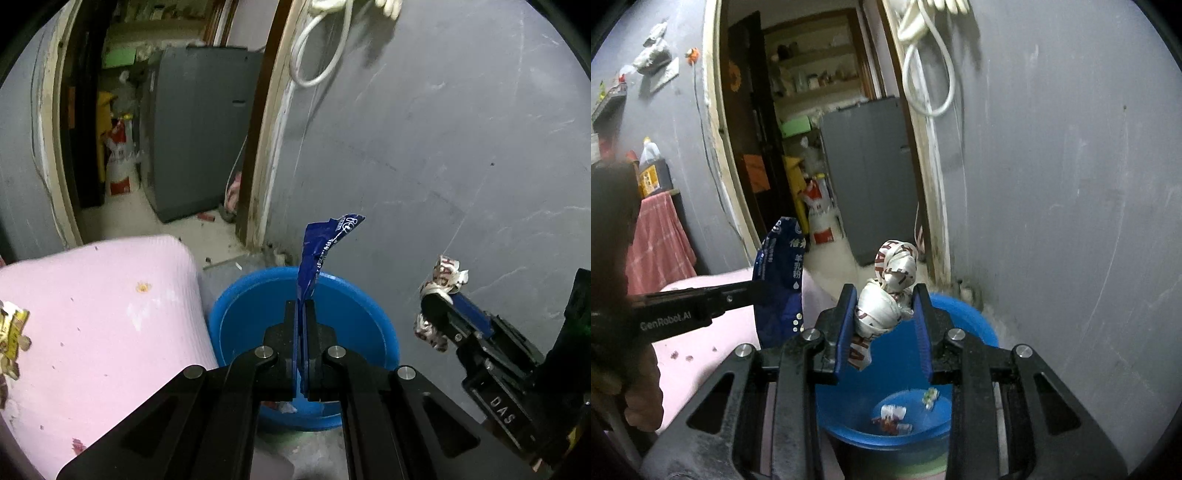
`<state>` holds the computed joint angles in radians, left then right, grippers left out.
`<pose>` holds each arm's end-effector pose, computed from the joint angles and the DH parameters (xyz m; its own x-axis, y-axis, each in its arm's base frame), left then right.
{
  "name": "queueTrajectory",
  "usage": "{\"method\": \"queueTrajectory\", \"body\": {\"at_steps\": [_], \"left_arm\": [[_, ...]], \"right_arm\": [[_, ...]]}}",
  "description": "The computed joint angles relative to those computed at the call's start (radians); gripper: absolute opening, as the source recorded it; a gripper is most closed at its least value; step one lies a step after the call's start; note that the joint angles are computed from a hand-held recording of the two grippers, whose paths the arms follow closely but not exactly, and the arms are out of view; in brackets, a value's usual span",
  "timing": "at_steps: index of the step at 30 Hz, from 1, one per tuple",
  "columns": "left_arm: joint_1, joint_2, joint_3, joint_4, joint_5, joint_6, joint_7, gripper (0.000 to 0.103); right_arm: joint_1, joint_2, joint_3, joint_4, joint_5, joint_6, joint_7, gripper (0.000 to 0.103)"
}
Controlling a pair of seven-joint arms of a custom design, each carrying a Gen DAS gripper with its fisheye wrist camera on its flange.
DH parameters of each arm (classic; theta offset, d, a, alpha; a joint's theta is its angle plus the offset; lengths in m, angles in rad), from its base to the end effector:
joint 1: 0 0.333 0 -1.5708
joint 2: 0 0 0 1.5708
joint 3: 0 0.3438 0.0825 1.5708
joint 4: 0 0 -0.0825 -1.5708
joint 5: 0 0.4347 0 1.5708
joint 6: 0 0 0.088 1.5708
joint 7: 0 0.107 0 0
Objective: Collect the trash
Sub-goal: 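Carry both held pieces over the blue basin and open both grippers, then move both empty grippers back to the trash on the table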
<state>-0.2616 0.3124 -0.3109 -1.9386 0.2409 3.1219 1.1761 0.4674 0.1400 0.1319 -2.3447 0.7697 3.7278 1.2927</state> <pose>0.5960 -0.3854 0.4335 -0.4301 -0.8785 0.2081 -0.6489 0.1406 -0.7478 0.5157 0.2384 0.3931 0.0694 -0.9765 -0.2042 -0.4442 0.1531 -0.8828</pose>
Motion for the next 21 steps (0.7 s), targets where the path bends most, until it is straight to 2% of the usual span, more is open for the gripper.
{"method": "queueTrajectory", "body": {"at_steps": [5,13,21], "left_arm": [[0.010,0.050,-0.020,0.054,-0.027,-0.071,0.012,0.000],[-0.021,0.107,0.014,0.127,-0.033,-0.164,0.010,0.002],[-0.013,0.105,0.005,0.116,-0.054,-0.175,0.022,0.006]], "right_arm": [[-0.019,0.020,-0.007,0.004,-0.032,-0.059,0.052,0.031],[-0.030,0.043,-0.022,0.014,-0.073,-0.119,0.116,0.033],[-0.027,0.039,-0.032,0.017,-0.079,-0.125,0.124,0.038]]}}
